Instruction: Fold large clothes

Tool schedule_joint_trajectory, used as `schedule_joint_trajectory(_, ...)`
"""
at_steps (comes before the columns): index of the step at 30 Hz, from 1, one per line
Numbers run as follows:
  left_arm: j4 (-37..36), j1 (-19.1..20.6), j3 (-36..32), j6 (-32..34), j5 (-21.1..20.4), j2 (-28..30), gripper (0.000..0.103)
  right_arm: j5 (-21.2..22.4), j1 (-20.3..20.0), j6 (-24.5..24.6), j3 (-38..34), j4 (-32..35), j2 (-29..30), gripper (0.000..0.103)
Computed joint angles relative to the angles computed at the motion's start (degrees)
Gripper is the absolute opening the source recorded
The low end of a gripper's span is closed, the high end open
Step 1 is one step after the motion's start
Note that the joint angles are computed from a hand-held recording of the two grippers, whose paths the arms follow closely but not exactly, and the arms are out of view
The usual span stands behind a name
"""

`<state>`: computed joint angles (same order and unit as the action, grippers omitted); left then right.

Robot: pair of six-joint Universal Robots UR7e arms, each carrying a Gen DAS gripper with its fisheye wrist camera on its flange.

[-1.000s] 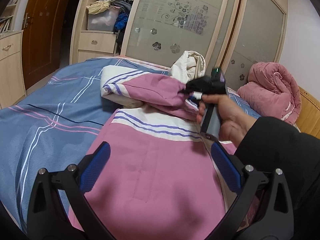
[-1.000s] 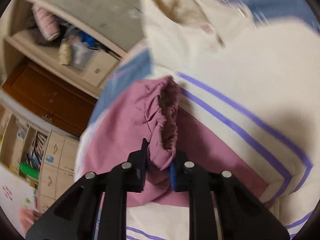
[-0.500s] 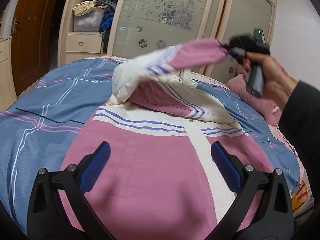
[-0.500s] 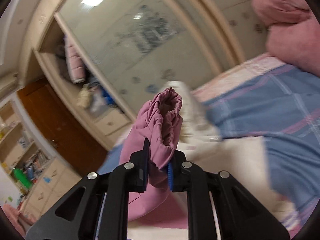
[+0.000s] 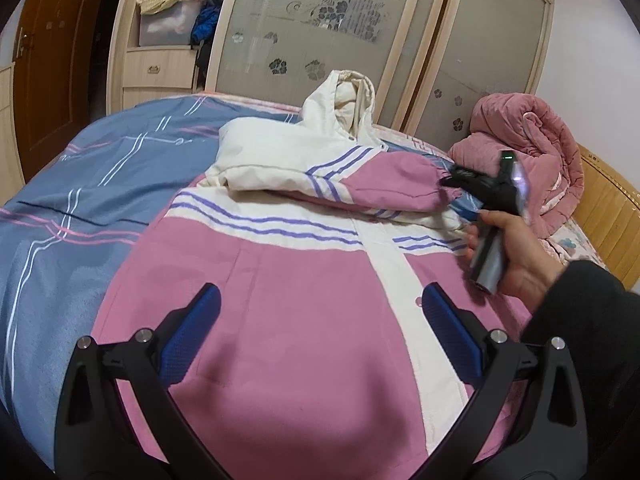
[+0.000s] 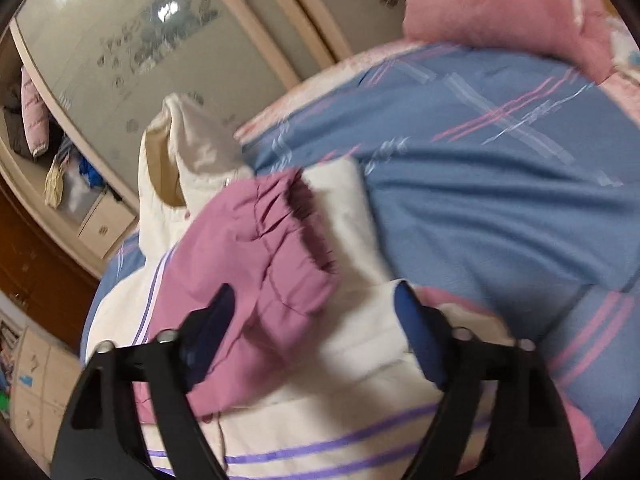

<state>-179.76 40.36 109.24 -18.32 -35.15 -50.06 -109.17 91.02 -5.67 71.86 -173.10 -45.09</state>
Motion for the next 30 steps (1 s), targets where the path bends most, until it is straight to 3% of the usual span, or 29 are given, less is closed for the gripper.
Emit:
schedule_joint_trajectory(2,1.0,-0.1,0.1,-0.7,1.0,0.0,0.101,1.6,-0.1,-0.3,5.4,-2.2,-4.0,0.087)
schedule_joint_trajectory(4,2.7,0.0,0.1,-1.9,1.9,-0.2,0.101,7.0,-0.6,-0.9,12.2,-3.1,-9.2,0.087)
schedule_joint_trajectory(6,4.6,-0.2,0.4,-3.5,2.6,-0.7,0.101,9.9,-0.3,-5.1,21.8,-6.6,-15.9,0.094)
schedule_joint_trajectory(7,5.3,-0.4,0.7,-4.0,2.9,-0.9,0.101,9.8,0.0,-7.6,26.3,-9.8,-18.6,0.1)
schedule_joint_trajectory(10,7.4,-1.6,1.8,-5.3,5.1,-1.6,0.101,7.5,1.3,-15.6,39.8,-21.5,-25.5,0.102)
schedule_joint_trajectory(12,10.5,-2.7,2.8,-7.3,6.8,-2.4,0.101,4.7,2.6,-20.4,45.8,-27.0,-27.8,0.102)
schedule_joint_trajectory(16,15.3,-5.6,5.7,-11.3,8.5,-4.8,0.101,3.2,3.3,-27.1,56.6,-38.3,-30.7,0.102)
schedule_joint_trajectory(19,13.4,-8.4,7.8,-9.3,10.6,-5.6,0.101,3.3,2.8,-31.2,59.7,-43.2,-29.8,0.102)
schedule_joint_trajectory(24,13.6,-11.2,9.1,-9.2,16.5,-5.0,0.101,3.6,3.1,-36.7,60.6,-46.0,-29.0,0.102)
schedule_joint_trajectory(30,18.1,-12.7,10.7,-14.9,16.0,-5.7,0.101,4.7,2.7,-36.9,61.4,-44.6,-30.2,0.102)
